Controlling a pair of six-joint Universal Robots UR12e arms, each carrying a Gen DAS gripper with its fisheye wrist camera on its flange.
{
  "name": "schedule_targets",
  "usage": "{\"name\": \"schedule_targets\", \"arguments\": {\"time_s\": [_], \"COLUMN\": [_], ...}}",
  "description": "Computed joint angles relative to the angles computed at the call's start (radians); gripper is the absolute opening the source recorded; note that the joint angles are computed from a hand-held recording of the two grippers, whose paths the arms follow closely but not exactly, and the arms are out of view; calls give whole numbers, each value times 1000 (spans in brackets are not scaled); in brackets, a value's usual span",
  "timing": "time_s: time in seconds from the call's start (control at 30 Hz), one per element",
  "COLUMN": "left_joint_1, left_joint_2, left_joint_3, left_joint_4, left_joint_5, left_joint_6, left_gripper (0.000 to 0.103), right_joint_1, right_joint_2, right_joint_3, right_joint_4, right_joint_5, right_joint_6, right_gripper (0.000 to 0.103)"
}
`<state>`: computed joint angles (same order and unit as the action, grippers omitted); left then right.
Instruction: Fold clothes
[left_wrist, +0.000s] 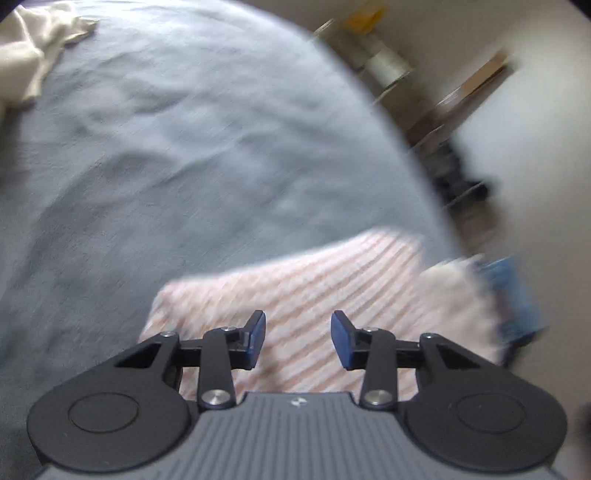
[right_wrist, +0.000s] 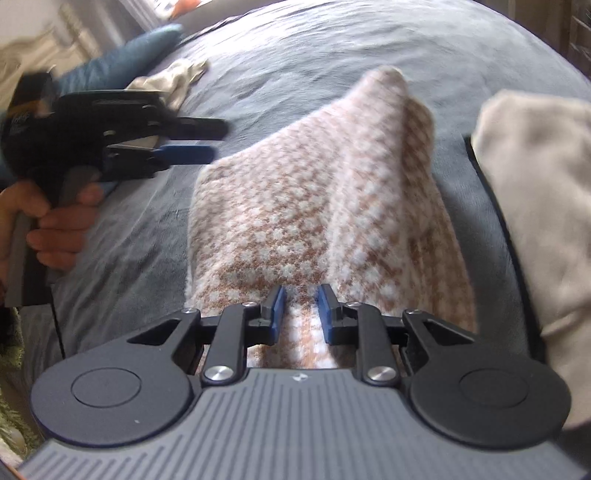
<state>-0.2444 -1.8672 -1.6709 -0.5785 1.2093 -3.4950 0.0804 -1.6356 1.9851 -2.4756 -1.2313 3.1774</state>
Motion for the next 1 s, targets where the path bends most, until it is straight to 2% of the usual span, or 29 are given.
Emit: {"name": "schedule_targets", "arguments": {"time_s": [0.03, 0.07, 0.1, 0.2, 0.3, 0.33, 0.43, 0.53, 0.6, 0.67, 0.73, 0.77, 0.8, 0.87, 0.9, 0.97, 1.0], "left_joint_1": [-14, -27, -41, -62, -79, -84, -85, -96, -102, -104, -107, -110, -113, -119, -122, -128, -128], "left_joint_2": [3, 6, 10, 14, 7, 4, 0, -5, -4, 1, 10, 12, 11, 7, 6, 6, 7], "left_joint_3": [-2, -5, -9, -8, 8, 11, 11, 25, 25, 23, 14, 12, 13, 13, 11, 7, 3], "left_joint_4": [-5, -6, -7, -8, -28, -28, -28, -61, -67, -73, -71, -69, -67, -62, -58, -48, -41], "left_joint_5": [49, 97, 144, 213, 265, 276, 268, 293, 311, 320, 326, 333, 341, 356, 364, 382, 384], "left_joint_6": [6, 12, 17, 10, 41, 44, 42, 56, 83, 100, 119, 127, 139, 166, 180, 210, 221], "left_gripper": [28, 28, 29, 29, 28, 28, 29, 28, 28, 28, 28, 28, 28, 28, 28, 28, 28], "right_joint_1": [-10, -23, -24, -2, 6, 10, 8, -31, -33, -57, -77, -78, -80, -75, -78, -94, -98], "right_joint_2": [1, 4, 16, 96, 204, 235, 281, 247, 232, 230, 244, 255, 267, 297, 309, 297, 292], "right_joint_3": [-13, -20, -34, -98, -166, -186, -204, -129, -151, -179, -204, -218, -233, -259, -242, -204, -219], "right_joint_4": [-11, -57, -111, -274, -397, -404, -262, -262, -196, -155, -198, -227, -220, -107, -84, -120, -94], "right_joint_5": [24, 43, 28, -69, -77, -91, -189, -136, -119, -41, 20, 21, 28, 21, 33, 69, 76], "right_joint_6": [13, 49, 70, 24, -28, -63, -111, -101, -114, -41, 28, 33, 22, -21, -33, -45, -39], "right_gripper": [19, 19, 19, 20, 20, 19, 16, 17, 17, 17, 18, 18, 18, 19, 20, 19, 20]}}
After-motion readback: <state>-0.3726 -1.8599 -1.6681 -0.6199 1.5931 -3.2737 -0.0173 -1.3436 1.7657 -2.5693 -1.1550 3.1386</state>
